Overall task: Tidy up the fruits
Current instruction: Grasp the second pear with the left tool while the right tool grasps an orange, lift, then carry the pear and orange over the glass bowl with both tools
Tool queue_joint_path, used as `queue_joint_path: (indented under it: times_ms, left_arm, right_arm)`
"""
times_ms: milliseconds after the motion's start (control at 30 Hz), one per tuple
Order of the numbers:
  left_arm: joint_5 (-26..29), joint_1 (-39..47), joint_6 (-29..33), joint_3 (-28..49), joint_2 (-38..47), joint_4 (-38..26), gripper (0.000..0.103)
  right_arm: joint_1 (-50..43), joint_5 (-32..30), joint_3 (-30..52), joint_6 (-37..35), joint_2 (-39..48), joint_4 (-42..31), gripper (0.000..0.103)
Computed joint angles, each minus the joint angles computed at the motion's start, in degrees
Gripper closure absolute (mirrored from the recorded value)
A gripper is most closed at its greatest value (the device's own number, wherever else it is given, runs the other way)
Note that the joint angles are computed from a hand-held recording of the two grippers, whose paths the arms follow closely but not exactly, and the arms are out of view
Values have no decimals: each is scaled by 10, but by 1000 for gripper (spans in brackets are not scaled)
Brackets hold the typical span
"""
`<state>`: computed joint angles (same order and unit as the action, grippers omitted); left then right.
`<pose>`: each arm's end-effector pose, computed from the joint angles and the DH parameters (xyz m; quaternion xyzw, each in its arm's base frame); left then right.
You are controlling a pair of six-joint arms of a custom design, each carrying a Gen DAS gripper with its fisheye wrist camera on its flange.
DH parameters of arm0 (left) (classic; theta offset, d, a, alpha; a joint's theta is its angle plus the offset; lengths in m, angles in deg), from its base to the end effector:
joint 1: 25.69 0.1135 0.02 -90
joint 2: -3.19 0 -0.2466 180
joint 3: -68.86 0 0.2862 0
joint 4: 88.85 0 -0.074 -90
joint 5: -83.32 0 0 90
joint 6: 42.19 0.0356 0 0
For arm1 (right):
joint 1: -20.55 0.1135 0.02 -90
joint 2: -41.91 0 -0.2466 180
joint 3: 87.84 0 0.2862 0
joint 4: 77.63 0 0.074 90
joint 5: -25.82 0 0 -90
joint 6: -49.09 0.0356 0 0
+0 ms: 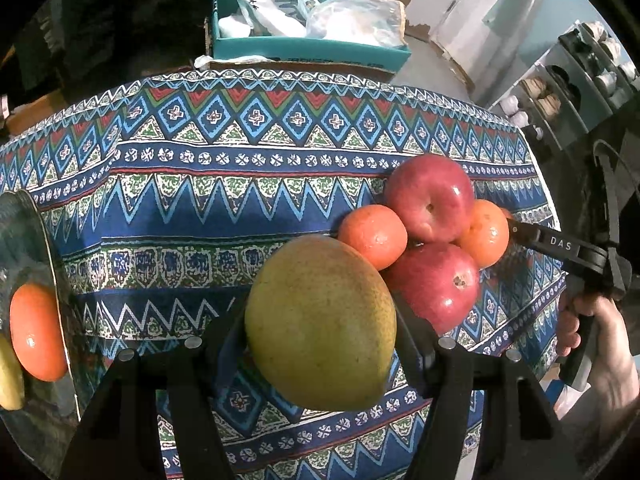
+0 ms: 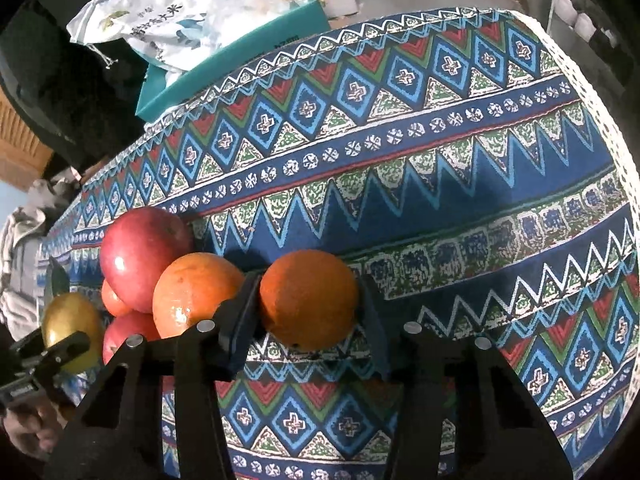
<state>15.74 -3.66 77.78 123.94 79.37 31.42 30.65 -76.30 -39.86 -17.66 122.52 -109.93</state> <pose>0.2323 0.0794 0.1444 0.0832 0.9744 -0.1398 0.1554 0.2615 0.0542 0.1039 0.0884 0.9669 0.1606 0.1772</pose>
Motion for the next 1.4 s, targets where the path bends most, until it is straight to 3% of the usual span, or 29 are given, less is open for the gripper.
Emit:
queue_joint_path:
  times_ms: [333,900,1400]
  left_arm:
    - [12,10,7,3,-45,-18,35]
    - [63,61,70,30,-156,-101,35]
    - [130,143,150,83,-194,-189,35]
  right_arm:
    - [82,166,-11,22,-92,-74,56]
    - [225,276,25,76,-233,-189,56]
    - [332,342,102,119,-259,-254,56]
